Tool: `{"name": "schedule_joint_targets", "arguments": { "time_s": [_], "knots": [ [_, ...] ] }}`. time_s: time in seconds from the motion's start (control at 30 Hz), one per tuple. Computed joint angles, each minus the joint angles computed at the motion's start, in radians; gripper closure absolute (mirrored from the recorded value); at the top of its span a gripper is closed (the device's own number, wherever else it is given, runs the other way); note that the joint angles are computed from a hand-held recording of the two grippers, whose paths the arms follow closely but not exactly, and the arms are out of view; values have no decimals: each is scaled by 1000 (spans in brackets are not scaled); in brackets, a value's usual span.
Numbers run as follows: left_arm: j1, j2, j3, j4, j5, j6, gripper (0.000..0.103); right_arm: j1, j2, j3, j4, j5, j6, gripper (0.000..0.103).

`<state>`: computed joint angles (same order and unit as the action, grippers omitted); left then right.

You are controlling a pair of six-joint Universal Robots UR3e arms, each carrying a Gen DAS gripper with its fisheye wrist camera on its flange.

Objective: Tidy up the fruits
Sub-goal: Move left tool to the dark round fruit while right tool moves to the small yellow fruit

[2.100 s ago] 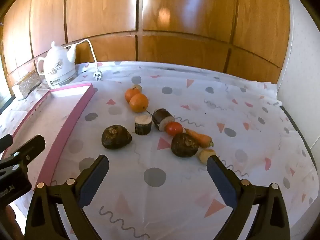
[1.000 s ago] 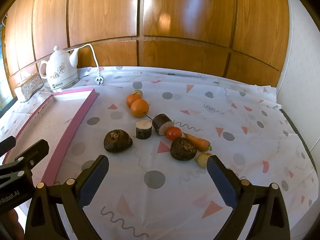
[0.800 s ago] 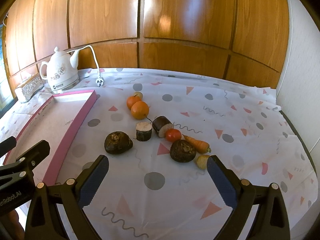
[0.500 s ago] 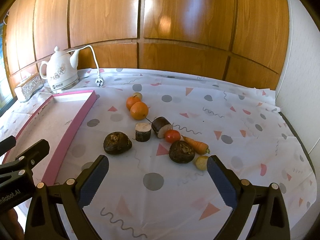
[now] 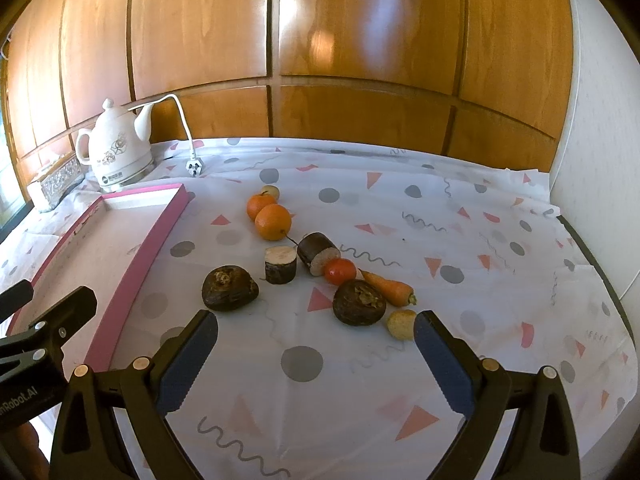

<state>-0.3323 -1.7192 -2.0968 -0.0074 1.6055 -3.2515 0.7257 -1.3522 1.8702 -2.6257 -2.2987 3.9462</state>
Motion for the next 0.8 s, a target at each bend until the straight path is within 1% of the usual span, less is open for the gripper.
{"name": "schedule_joint_targets", "arguments": {
  "time_s": [0.1, 0.13, 0.4, 0.47, 0.57, 0.63, 0.7, 0.73, 0.77, 0.8],
  "knots": [
    [-11, -19, 26, -18, 11, 1, 0, -8, -8, 15, -9, 12, 0, 3],
    [-7, -8, 3, -7, 8, 4, 0, -13, -11, 22, -15, 18, 0, 3],
    [-11, -24, 21, -20, 1, 15, 0, -58, -60, 91, -56, 54, -16, 3],
    [-14, -31, 31, -26, -2, 23, 0, -85, -87, 125, -81, 84, -27, 3],
    [-15, -43, 49, -34, -25, 44, 0, -157, -141, 198, -147, 182, -87, 4],
    [-13, -49, 61, -44, -55, 61, 0, -225, -191, 267, -198, 260, -132, 12],
    [-13, -59, 87, -72, -95, 77, 0, -283, -228, 324, -229, 314, -178, 33],
    [-15, -65, 104, -95, -114, 85, 0, -309, -247, 350, -240, 337, -193, 38],
    [-24, -75, 127, -118, -121, 92, 0, -356, -279, 398, -270, 388, -223, 48],
    [-35, -83, 147, -134, -116, 99, 0, -387, -300, 431, -291, 416, -243, 54]
  ]
}}
